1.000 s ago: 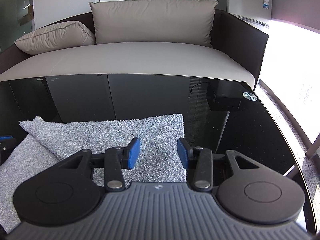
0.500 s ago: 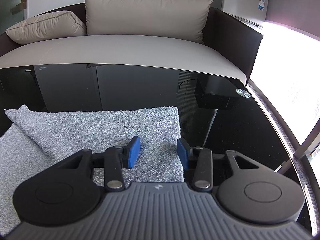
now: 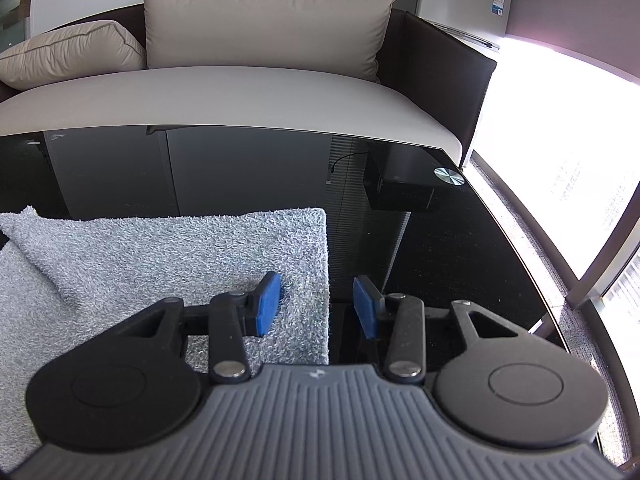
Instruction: Fold towel
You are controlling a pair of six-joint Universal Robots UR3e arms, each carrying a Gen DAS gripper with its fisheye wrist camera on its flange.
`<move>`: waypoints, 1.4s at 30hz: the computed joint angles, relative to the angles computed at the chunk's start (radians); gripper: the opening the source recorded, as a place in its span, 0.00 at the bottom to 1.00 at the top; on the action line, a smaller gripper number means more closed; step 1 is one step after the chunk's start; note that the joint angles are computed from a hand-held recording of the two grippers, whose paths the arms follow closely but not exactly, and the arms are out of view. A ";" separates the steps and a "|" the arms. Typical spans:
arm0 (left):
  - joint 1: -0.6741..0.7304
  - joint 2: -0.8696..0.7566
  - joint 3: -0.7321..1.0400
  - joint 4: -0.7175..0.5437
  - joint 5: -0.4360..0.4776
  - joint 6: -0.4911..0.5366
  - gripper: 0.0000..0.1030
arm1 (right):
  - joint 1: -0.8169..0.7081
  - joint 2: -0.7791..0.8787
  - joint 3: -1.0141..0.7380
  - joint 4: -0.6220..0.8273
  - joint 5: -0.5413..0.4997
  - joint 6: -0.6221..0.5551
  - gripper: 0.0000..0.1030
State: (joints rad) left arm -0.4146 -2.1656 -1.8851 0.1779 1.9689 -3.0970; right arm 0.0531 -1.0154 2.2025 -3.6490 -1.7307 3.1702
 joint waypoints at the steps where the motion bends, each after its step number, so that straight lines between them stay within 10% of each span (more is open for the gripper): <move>1: 0.006 0.007 -0.014 0.008 -0.008 -0.004 0.01 | -0.004 -0.002 0.003 -0.001 0.004 0.002 0.41; 6: 0.111 0.120 -0.139 0.044 -0.246 -0.092 0.02 | -0.004 -0.005 0.014 -0.007 -0.001 0.011 0.42; 10: 0.180 0.189 -0.196 0.020 -0.399 -0.122 0.34 | -0.033 -0.032 0.036 0.006 0.048 0.035 0.42; 12: 0.182 0.201 -0.199 -0.010 -0.418 -0.130 0.34 | -0.040 -0.044 0.042 0.016 0.062 0.036 0.42; 17: 0.175 0.209 -0.202 -0.024 -0.441 -0.103 0.28 | -0.039 -0.062 0.049 0.033 0.070 0.038 0.42; 20: 0.170 0.190 -0.184 -0.033 -0.434 -0.122 0.04 | -0.039 -0.068 0.055 0.034 0.073 0.041 0.42; 42: 0.121 0.209 -0.213 -0.002 -0.330 -0.156 0.03 | -0.058 -0.108 0.095 0.043 0.106 0.033 0.42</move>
State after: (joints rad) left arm -0.2937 -1.9562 -2.0983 0.1756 1.6389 -3.2532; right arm -0.0053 -1.1231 2.2972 -3.6062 -1.6244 3.2030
